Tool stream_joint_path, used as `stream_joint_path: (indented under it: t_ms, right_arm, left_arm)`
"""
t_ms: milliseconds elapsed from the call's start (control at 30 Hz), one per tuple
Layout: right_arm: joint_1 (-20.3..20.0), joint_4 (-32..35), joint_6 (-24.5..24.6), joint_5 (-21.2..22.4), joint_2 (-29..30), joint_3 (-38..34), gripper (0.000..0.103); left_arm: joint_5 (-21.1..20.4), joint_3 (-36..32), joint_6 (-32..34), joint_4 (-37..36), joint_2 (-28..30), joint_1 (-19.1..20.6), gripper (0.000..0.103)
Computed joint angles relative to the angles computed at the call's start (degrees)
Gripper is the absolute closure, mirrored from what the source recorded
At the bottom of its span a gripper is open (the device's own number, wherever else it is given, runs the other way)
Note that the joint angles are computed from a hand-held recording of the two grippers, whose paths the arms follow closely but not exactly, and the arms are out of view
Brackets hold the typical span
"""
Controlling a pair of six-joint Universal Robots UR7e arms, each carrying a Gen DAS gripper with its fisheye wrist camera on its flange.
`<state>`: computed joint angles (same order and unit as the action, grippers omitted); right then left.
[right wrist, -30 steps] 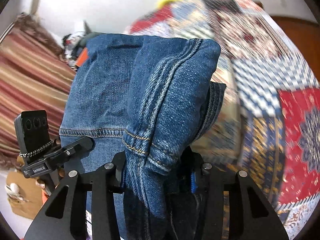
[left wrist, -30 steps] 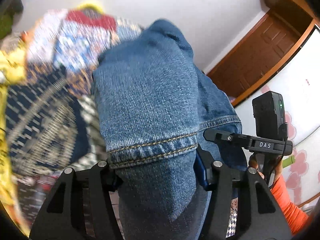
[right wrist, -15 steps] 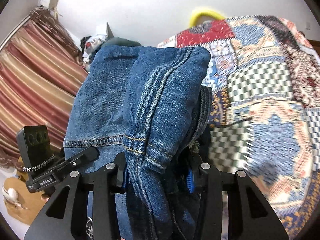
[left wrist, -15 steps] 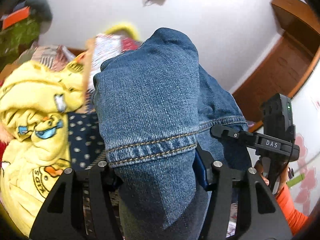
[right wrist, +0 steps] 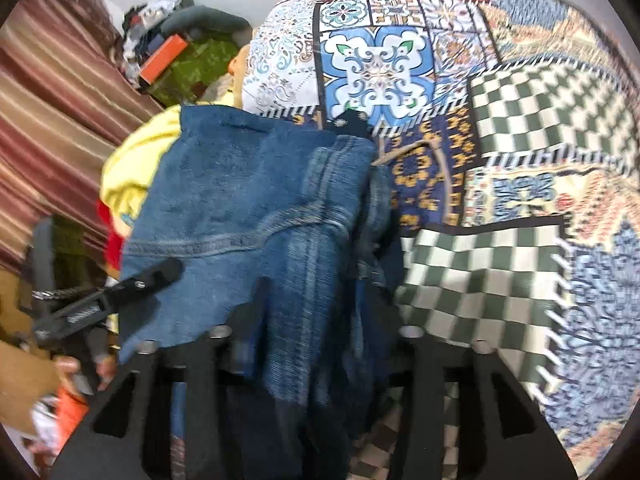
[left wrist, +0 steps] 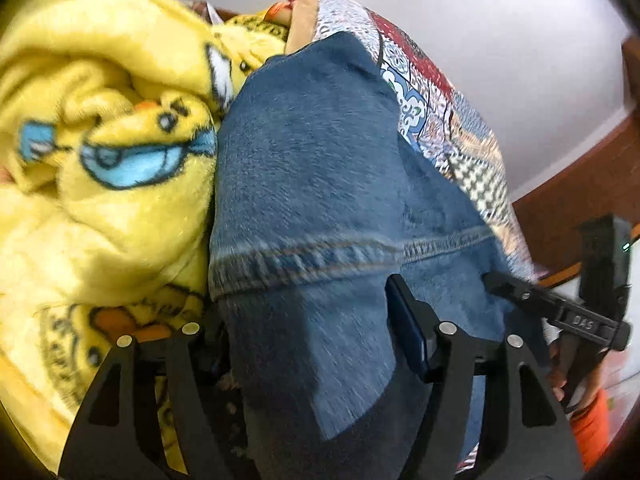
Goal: Fold large clothes
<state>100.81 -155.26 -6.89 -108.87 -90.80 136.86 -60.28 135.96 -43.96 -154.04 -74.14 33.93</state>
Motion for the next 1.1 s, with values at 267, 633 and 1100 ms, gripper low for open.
stream_joint_path:
  t_ms: [267,633,1100]
  right_arm:
    - [5.06,4.04,1.92,-4.84,-6.97,3.59,0.042]
    - [22.45,13.2,9.9,-11.26,-19.19,4.05,0.042]
    - [62.05,8.51,21.18,-33.51,-17.85,-3.2,0.042]
  left_arm:
    - [7.21,1.34,-9.86,19.86,-6.5,-12.37,0.026]
    - [9.95,-3.29,-28.04,48.34,-15.13,-32.82,0.026]
    - [27.77,-20.65,-56.25,81.37,-11.98,-60.11,0.026]
